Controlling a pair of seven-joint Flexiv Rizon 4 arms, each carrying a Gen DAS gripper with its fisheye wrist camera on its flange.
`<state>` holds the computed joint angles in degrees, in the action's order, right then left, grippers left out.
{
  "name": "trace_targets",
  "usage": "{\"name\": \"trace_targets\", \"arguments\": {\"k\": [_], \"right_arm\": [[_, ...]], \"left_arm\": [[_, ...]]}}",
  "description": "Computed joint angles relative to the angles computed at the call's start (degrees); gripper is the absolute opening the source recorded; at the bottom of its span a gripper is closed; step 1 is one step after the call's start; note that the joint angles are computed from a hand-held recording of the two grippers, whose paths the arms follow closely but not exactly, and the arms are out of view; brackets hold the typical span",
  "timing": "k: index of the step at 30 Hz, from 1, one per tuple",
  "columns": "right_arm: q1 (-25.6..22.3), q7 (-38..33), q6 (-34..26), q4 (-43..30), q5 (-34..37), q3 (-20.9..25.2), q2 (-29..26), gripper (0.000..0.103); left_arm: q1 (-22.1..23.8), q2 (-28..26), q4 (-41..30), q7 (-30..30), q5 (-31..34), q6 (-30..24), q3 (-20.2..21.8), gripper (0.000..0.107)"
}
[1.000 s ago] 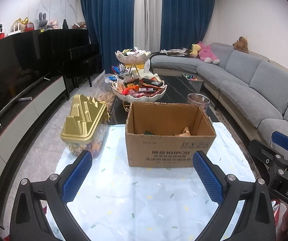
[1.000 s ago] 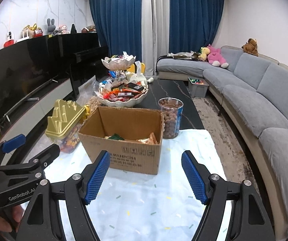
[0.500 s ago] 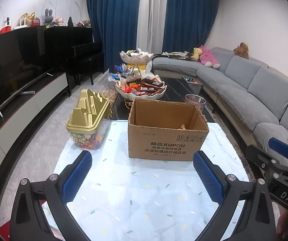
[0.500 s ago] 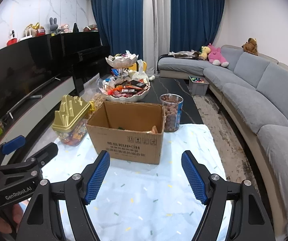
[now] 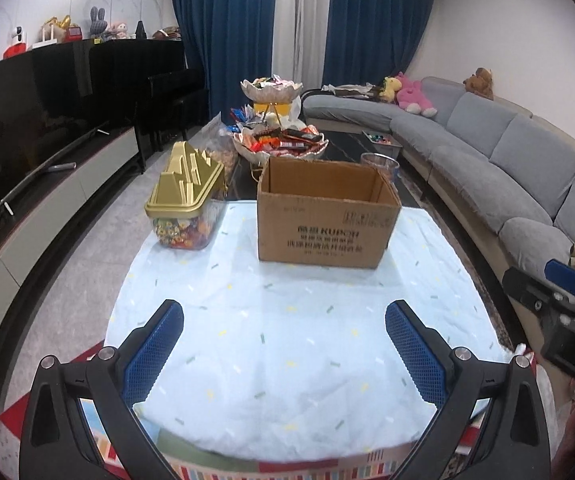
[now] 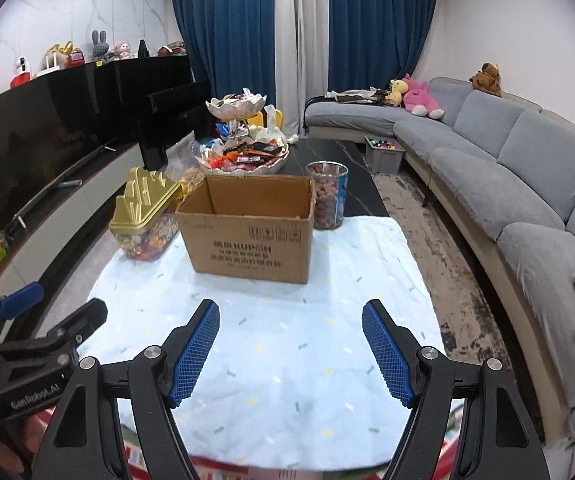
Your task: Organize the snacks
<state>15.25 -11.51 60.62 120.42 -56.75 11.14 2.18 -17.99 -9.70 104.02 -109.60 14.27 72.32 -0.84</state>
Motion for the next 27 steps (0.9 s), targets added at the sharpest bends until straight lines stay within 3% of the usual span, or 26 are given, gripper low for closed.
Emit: {"name": "trace_targets", "arguments": {"k": [3, 18, 27], "right_arm": [[0.2, 0.3, -1.3, 0.9, 1.0, 0.6, 1.2, 0.084], [1.1, -1.3, -4.6, 3.7, 8.1, 3.2, 4.8, 0.087], [1.0, -0.1, -5.2, 4.7, 7.9, 3.7, 5.8, 0.087]], "left_arm": [[-0.1, 1.5, 1.6, -0.3, 0.1, -0.2, -0.1, 0.103], [1.8, 6.7, 6.8, -3.6, 3.2, -0.5, -1.8, 0.103], [2.5, 7.6, 7.8, -3.2, 3.0, 0.1, -2.6, 0.103]]}}
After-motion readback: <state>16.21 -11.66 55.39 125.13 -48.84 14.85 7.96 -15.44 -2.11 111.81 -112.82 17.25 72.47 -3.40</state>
